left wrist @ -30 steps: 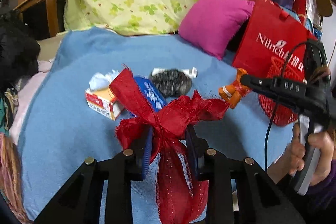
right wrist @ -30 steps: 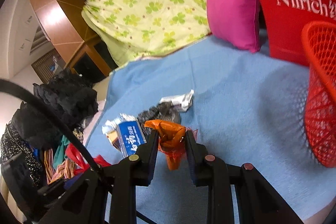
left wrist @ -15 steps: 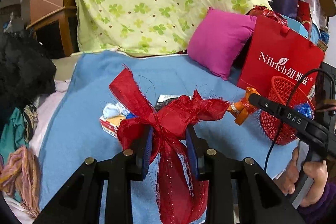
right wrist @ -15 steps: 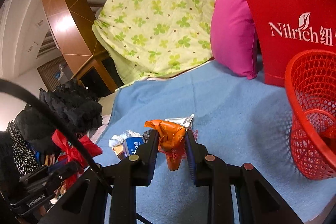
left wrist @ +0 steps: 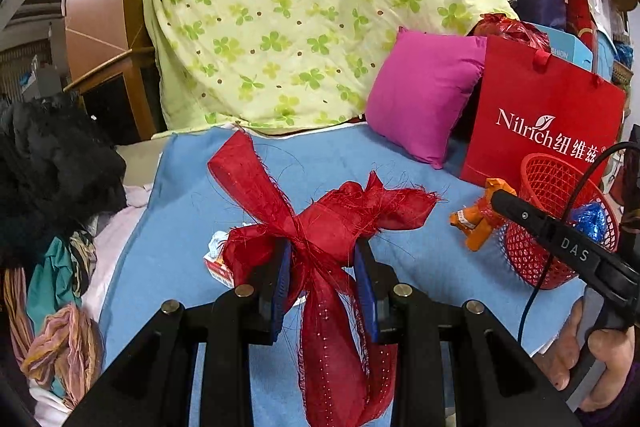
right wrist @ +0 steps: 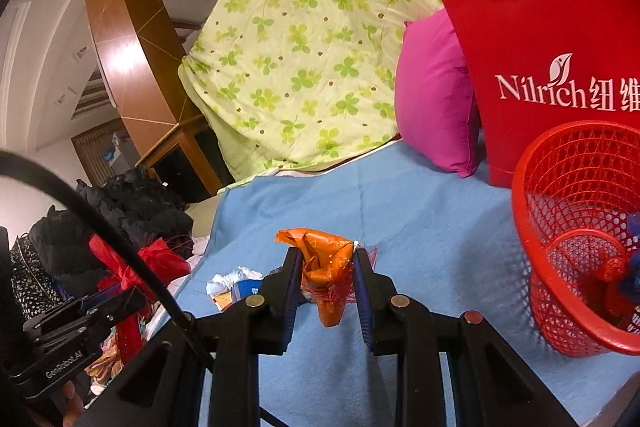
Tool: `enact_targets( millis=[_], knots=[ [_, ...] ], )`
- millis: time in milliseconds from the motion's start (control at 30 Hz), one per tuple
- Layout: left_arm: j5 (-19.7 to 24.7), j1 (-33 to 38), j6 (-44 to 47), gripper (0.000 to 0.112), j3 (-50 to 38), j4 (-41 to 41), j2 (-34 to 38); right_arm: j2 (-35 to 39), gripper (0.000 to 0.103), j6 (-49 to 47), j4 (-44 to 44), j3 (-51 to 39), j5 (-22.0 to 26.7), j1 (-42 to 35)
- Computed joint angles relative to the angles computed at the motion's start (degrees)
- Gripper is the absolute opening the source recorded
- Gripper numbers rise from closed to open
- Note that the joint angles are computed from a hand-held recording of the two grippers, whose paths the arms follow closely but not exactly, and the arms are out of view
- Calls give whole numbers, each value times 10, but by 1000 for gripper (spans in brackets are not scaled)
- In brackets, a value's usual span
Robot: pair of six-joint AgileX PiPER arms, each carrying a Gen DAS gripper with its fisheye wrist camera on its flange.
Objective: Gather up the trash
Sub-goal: 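Lift the orange bag with the right tool while the left tool lifts the red ribbon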
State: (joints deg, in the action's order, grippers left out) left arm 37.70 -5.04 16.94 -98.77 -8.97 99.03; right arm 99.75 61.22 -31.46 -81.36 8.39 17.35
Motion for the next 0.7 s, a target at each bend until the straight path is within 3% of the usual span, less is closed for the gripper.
enact_targets(
  millis=[167,700],
  knots=[
    [-7,-18,-22,33,-4,28,-2,-18,27,128,-130,20,-6,1],
    [-11,-62,-58,33,-17,83,2,-63,27,375,-378,73,-9,-7]
  ],
)
